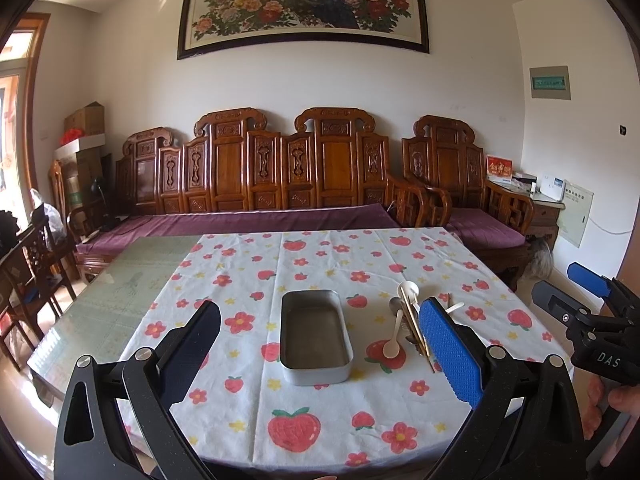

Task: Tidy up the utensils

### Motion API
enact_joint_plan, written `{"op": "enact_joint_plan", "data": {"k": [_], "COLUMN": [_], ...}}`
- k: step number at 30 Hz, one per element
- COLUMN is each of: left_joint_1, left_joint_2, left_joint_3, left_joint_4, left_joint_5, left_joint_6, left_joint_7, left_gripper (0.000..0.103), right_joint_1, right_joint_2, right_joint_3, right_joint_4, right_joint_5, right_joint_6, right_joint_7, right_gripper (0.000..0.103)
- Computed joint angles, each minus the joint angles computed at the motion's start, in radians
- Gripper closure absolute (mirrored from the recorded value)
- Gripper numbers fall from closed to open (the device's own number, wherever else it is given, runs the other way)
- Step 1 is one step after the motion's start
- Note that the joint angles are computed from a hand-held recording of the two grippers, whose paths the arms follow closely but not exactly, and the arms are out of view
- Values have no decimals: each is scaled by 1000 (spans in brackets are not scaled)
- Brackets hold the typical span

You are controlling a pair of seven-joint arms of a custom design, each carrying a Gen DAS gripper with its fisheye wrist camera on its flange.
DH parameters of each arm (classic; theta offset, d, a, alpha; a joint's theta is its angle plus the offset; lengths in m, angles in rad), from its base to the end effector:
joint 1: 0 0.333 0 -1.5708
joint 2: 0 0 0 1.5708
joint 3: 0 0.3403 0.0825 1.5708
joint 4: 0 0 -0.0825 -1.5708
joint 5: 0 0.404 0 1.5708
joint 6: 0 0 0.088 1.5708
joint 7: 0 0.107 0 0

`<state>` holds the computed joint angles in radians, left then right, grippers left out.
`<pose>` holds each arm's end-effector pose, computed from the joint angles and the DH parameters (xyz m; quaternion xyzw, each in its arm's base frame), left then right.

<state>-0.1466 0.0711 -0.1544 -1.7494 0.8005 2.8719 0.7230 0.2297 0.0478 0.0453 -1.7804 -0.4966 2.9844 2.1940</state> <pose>0.6103 -0.2278 0.6544 -0.5634 0.6263 -0.3962 0.3652 0.6086 0.2056 0.6753 -0.6148 0.5607 -0.3297 0.4461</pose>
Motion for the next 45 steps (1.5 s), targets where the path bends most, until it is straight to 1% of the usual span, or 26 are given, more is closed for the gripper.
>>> {"op": "enact_joint_plan", "data": {"k": [1, 2, 7, 10, 17, 37, 45], "left_joint_1": [-17, 1, 4, 5, 8, 7, 8], "left_joint_2": [2, -21, -16, -21, -21, -26, -24], "left_joint_3": [16, 1, -5, -2, -3, -4, -7], "left_joint_4": [5, -25, -13, -25, -26, -34, -39], "left_joint_5": [-25, 1, -11, 6, 5, 32, 9], "left_joint_6": [4, 11, 6, 16, 25, 27, 28], "left_joint_7": [25, -4, 12, -7, -4, -32, -9], "left_gripper": [6, 7, 7, 7, 7, 7, 6], "right_joint_1": [0, -1, 1, 1, 2, 5, 9], "right_joint_2": [0, 0, 0, 0, 0, 2, 8], "right_joint_3": [0, 1, 0, 0, 1, 3, 5], "right_joint_4": [-1, -1, 1, 1, 3, 15, 29], "right_joint_5": [3, 7, 3, 3, 3, 8, 11], "right_joint_6": [0, 1, 1, 1, -1, -8, -21], "right_joint_7": [-2, -5, -1, -2, -3, -5, -7], "right_gripper": [3, 3, 3, 3, 3, 3, 3]}}
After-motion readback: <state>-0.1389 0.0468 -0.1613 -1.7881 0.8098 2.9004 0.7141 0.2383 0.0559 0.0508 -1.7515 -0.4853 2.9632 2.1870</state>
